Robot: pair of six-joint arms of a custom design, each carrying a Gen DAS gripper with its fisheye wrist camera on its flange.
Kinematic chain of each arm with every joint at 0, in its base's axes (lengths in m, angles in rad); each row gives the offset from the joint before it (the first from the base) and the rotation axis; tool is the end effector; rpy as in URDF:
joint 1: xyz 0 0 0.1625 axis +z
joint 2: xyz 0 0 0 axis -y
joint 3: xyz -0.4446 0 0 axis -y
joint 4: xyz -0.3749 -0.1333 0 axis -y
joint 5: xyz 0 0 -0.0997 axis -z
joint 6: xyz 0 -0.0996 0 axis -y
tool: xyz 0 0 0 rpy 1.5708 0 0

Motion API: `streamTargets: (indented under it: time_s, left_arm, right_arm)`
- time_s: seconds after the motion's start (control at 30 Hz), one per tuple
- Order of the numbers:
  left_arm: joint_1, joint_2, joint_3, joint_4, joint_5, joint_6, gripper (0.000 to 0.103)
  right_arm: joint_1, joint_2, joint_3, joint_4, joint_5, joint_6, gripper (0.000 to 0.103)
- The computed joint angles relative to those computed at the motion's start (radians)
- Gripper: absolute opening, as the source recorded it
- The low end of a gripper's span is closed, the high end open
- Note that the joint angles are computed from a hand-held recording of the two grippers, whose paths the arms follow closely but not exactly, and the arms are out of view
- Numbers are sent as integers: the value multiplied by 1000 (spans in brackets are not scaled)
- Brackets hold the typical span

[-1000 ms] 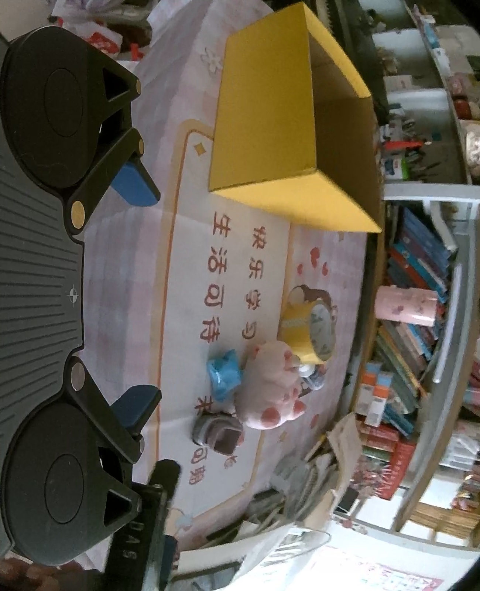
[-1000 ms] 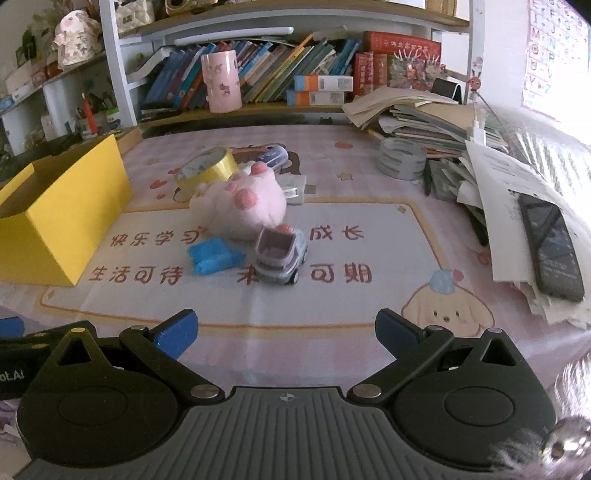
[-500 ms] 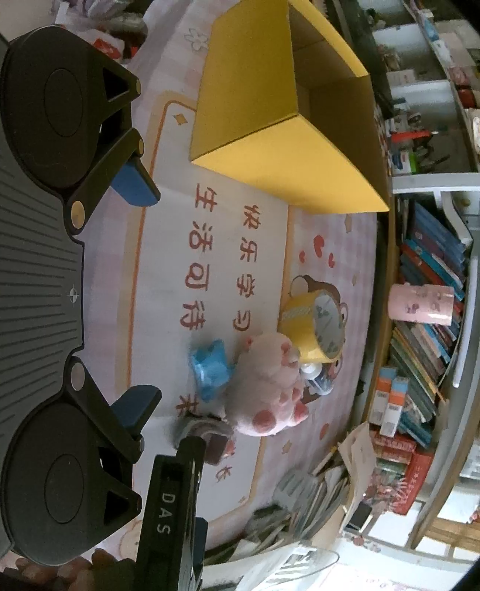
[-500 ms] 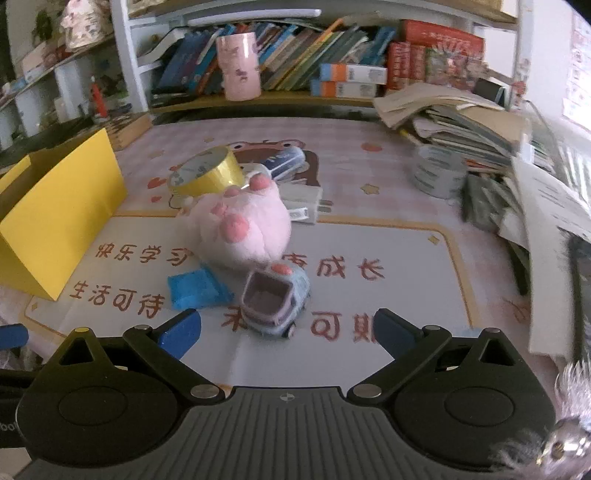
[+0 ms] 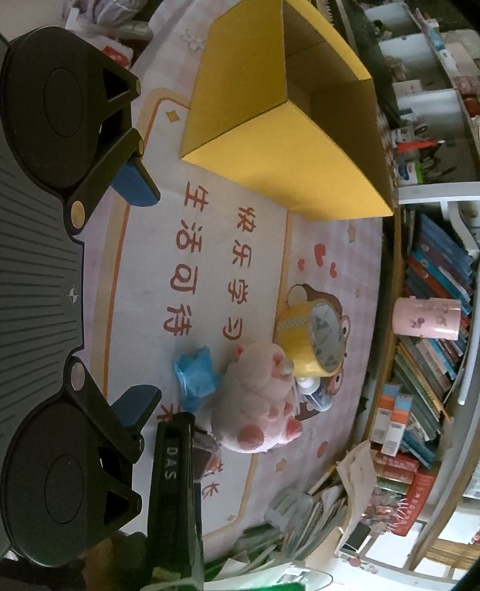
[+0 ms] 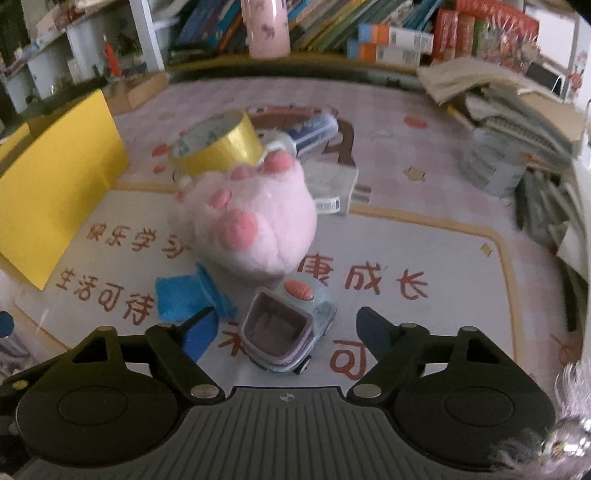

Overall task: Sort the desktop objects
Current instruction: 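Close the right gripper on the grey toy car while the left gripper grasps the blue block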

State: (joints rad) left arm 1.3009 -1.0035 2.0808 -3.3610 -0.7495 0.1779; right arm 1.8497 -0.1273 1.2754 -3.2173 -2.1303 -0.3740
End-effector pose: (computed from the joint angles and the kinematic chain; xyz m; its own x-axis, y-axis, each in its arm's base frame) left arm 0.0558 -0.5719 0.2212 -0.7362 -0.1464 -0.6608 0.3373 0.7671 -0.5457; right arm 0.2763 -0.6726 -0.1494 -0.7351 -0.2986 0.6086 -0.5483 0.7899 -0.2747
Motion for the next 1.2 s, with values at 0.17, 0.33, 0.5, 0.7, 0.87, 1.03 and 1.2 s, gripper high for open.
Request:
streamTargets:
  time_s: [0.17, 0.33, 0.5, 0.7, 0.87, 1.03, 1.2]
  left_arm:
    - [0, 10, -20, 41, -9, -1, 103]
    - [0, 23, -38, 66, -40, 22, 103]
    - [13, 49, -72, 47, -74, 51, 97]
    - [22, 109, -128, 42, -101, 108, 89]
    - [34, 150, -170, 54, -112, 61, 77]
    - [38, 192, -204, 33, -85, 83, 68]
    - [31, 232, -216, -46, -60, 150, 49]
  right_arm:
    - [-13, -3, -8, 28, 23, -6, 54]
    - [-18, -26, 26, -26, 43, -22, 54]
    - [-32, -62, 84, -112, 66, -19, 54]
    - [-55, -110, 152, -157, 76, 37, 54]
    - [-62, -128, 183, -201, 64, 29, 54]
    - [-71, -141, 199, -190, 76, 25, 54]
    - [-73, -147, 209, -188, 93, -7, 54]
